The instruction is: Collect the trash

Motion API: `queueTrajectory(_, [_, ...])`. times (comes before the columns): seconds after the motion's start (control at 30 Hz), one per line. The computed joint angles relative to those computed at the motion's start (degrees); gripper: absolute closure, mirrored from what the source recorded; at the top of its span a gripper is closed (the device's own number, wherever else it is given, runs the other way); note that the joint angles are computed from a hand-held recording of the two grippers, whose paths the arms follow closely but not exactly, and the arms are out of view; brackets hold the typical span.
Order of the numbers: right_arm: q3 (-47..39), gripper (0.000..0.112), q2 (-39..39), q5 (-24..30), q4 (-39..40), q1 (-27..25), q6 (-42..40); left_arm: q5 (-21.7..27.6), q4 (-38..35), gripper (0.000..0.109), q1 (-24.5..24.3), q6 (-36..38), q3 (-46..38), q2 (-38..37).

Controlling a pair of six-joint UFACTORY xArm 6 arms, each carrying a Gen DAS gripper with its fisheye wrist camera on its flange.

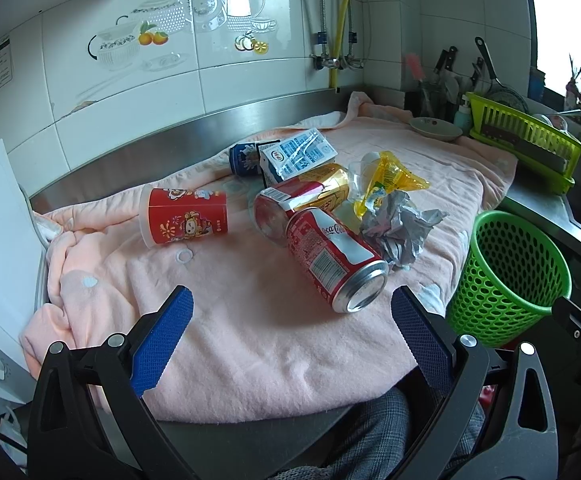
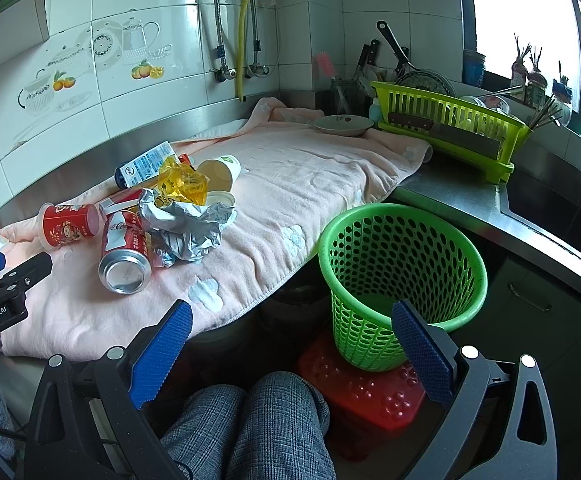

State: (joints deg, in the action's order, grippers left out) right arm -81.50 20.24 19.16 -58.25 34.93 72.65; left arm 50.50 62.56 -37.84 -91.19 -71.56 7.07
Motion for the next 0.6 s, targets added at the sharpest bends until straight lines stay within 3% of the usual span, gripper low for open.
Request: queueTrajectory(0.6, [-0.5, 0.016, 0.6, 0.0, 1.0, 0.2, -1.0, 0.0, -0.1, 0.011, 0.0, 0.0, 0.0, 0.0])
